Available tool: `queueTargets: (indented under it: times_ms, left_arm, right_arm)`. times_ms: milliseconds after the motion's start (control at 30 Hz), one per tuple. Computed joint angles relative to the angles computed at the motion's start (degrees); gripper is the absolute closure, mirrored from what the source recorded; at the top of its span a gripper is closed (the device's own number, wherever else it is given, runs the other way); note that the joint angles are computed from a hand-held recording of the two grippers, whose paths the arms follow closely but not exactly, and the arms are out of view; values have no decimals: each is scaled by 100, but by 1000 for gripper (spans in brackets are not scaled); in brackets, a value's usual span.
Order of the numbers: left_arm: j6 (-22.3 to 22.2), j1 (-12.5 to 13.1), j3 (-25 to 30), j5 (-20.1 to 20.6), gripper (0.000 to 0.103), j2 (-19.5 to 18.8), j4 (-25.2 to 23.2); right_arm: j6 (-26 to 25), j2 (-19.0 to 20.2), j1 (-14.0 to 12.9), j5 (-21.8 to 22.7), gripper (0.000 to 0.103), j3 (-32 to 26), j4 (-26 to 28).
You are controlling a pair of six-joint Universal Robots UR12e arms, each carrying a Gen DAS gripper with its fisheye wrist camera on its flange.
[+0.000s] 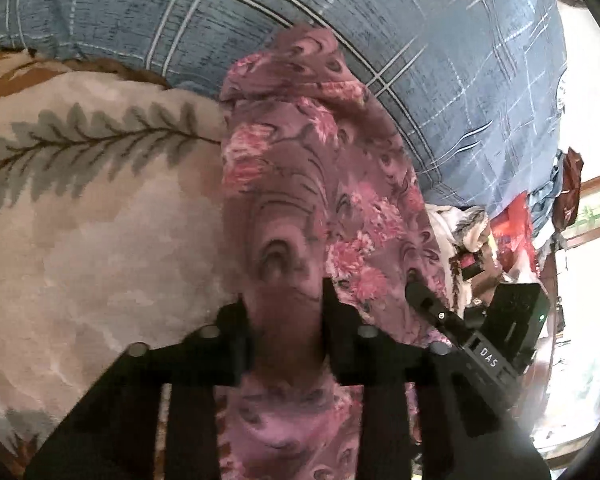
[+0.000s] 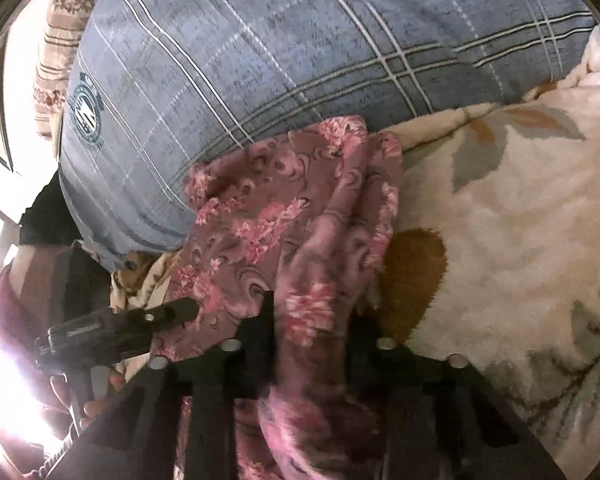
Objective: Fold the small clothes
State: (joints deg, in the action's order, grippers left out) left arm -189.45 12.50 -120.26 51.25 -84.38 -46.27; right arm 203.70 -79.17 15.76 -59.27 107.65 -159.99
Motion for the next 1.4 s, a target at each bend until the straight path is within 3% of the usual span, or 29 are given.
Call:
queueTargets:
  times_ms: [133, 367, 500, 800, 1033, 1200, 1400]
  left_arm:
    - [10, 58, -47, -41, 82, 160, 10]
    - [288, 321, -147, -214, 83, 635, -325]
    - [659, 647, -304, -307, 83, 1074, -714]
    - [1539, 1526, -645, -424, 82, 2046, -1965]
    - [2155, 2136, -951, -210, 82, 2647, -2457]
    - [2400, 2404, -1097, -316, 82, 2772, -2628]
    - [2381, 2331, -1252, -186, 81, 2624, -2379]
  right_arm:
    - [28, -84, 128, -339, 80, 34, -182]
    - [155, -320, 238, -350, 80, 166, -343]
    - [196, -446, 424, -426, 80, 232, -469]
    - [356, -620, 866, -161, 80, 374, -554]
    - [639, -506, 1228, 9, 80, 510, -872]
    - [660, -456, 1361, -31, 80, 547, -1016]
    - [530, -390, 1460, -303, 80, 507, -928]
